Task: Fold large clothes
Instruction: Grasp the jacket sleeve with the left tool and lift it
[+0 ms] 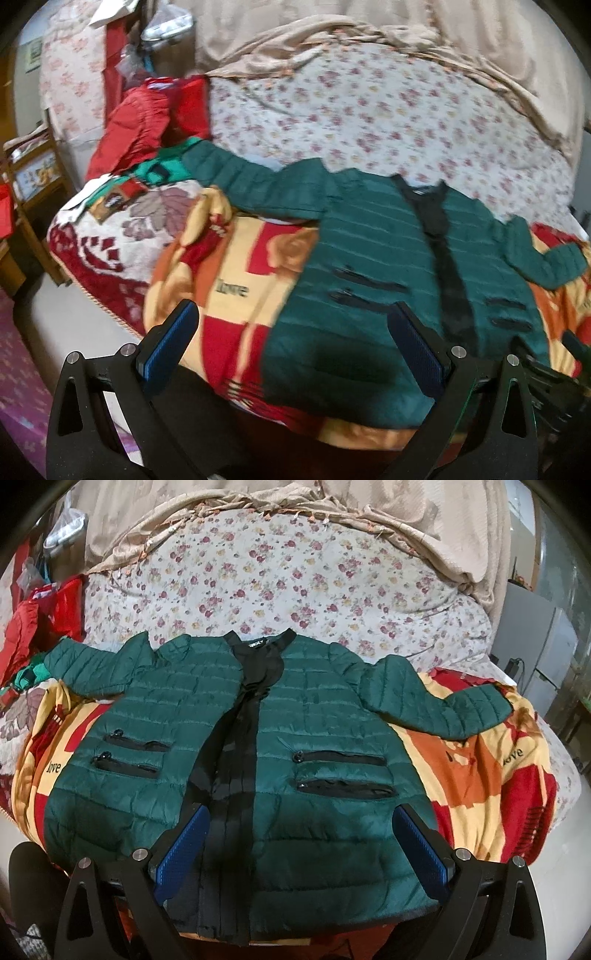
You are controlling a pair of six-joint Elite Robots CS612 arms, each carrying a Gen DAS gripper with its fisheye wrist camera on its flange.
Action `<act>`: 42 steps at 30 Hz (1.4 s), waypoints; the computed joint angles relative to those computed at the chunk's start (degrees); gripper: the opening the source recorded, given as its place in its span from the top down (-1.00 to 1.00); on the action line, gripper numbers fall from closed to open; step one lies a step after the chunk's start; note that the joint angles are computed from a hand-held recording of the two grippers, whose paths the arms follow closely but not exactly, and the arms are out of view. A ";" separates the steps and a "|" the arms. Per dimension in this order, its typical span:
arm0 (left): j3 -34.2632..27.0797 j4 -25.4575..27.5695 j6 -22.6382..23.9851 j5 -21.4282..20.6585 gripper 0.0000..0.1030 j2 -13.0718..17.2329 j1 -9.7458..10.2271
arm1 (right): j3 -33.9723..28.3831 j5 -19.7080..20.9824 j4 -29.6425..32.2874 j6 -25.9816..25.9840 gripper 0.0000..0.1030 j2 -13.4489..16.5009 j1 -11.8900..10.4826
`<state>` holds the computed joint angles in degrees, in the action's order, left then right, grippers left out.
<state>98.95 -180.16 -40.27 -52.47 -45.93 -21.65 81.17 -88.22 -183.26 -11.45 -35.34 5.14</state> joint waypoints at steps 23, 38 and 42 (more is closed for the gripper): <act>-18.94 13.80 -10.97 -9.25 -0.99 6.07 18.60 | -11.75 2.05 9.98 2.67 -0.91 5.76 -0.27; -41.94 29.12 -12.45 -16.17 -0.99 19.04 24.60 | -17.89 1.96 17.13 6.97 -0.91 9.49 -0.80; -45.74 29.79 -13.41 -17.49 -0.99 21.60 25.10 | -19.70 0.70 19.53 7.39 -0.91 10.54 -0.76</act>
<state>53.22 -150.37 -53.67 -69.96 -24.33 3.45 61.48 -87.52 -163.73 -4.06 -24.80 4.37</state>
